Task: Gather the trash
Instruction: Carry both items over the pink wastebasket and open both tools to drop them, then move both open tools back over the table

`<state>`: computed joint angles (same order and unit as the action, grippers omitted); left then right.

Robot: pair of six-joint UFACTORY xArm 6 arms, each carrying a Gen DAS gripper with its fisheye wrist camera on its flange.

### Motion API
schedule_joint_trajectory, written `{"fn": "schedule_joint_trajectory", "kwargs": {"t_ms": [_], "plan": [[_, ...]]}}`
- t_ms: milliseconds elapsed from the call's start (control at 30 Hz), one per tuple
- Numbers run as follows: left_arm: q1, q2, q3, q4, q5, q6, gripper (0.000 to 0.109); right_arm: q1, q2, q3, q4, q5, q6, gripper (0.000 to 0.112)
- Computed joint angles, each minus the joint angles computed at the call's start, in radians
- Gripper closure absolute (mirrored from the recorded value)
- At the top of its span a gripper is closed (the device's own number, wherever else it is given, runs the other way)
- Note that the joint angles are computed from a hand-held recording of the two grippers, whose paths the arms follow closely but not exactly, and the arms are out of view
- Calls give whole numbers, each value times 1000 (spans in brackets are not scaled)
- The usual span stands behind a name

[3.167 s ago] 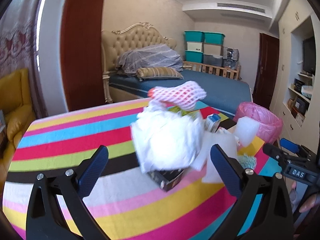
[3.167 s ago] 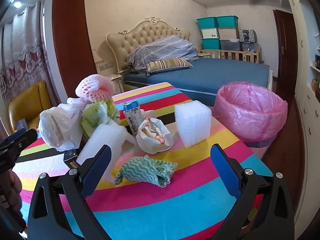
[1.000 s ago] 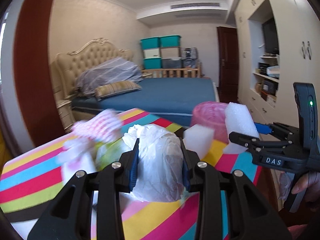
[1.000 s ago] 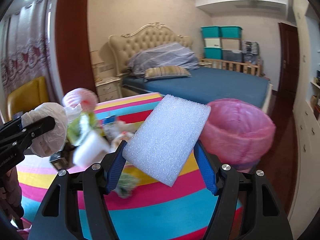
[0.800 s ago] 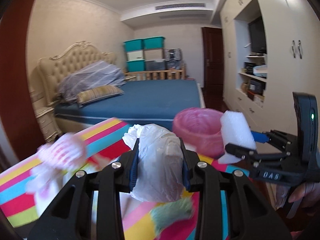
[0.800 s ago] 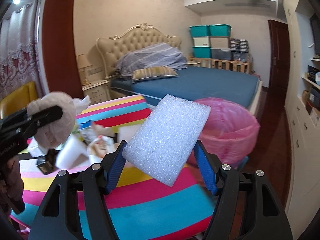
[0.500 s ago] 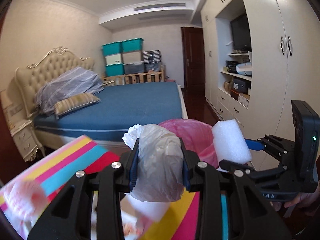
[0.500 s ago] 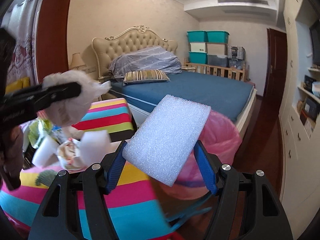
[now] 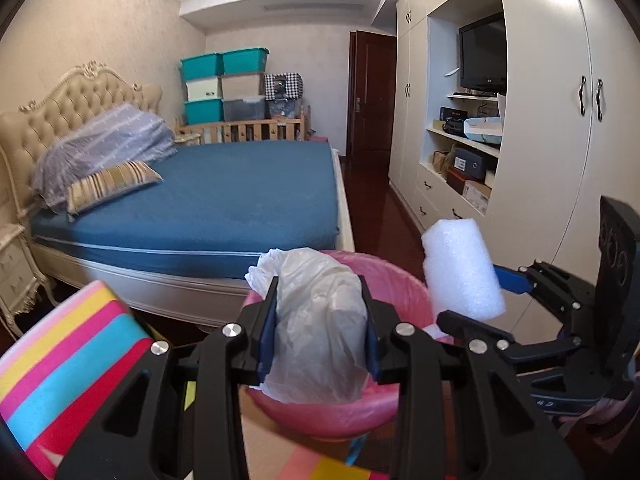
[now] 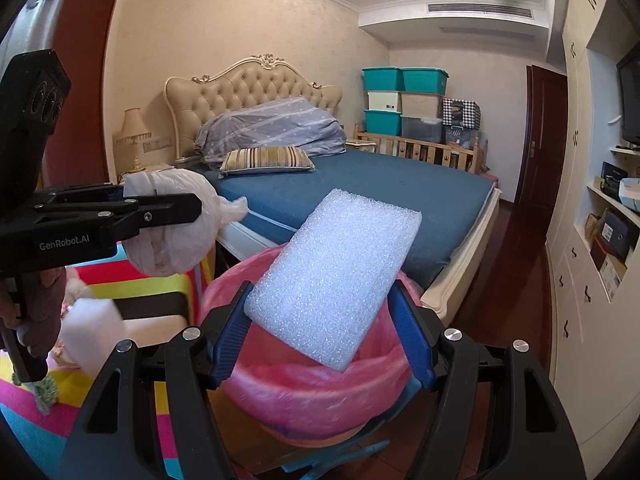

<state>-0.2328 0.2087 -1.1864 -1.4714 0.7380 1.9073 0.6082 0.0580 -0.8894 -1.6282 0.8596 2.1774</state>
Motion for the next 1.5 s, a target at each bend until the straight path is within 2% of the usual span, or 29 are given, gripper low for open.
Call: {"fn": "schedule_joint_trajectory", "kwargs": {"t_ms": [100, 167, 233, 367, 433, 533, 667, 900, 1167, 1300, 1500], "plan": [[-21, 39, -48, 11, 2, -43, 70, -44, 10, 5, -47, -29, 38, 45], [-19, 61, -76, 15, 14, -79, 61, -80, 18, 7, -95, -70, 76, 36], [-19, 80, -99, -3, 7, -95, 42, -108, 35, 1, -142, -100, 118, 27], [-15, 83, -109, -7, -1, -110, 37, -128, 45, 15, -149, -109, 170, 27], [-5, 69, -94, -30, -13, -80, 28, -115, 29, 38, -151, -91, 205, 27], [17, 32, -51, -70, -30, -32, 21, -68, 6, 75, -132, -55, 235, 27], [72, -13, 0, -98, -32, -32, 10, 12, -9, 82, -56, 0, 205, 27], [158, -100, 94, -107, -61, -12, 10, 137, 18, 24, 72, 58, 147, 27], [296, -206, 224, -51, 44, -7, 10, 275, 113, -105, 205, 161, 69, 27], [381, -233, 274, -15, 111, 5, 10, 314, 152, -148, 234, 157, 43, 27], [497, -258, 324, 12, 168, 53, 10, 316, 205, -220, 241, 110, 6, 27]]}}
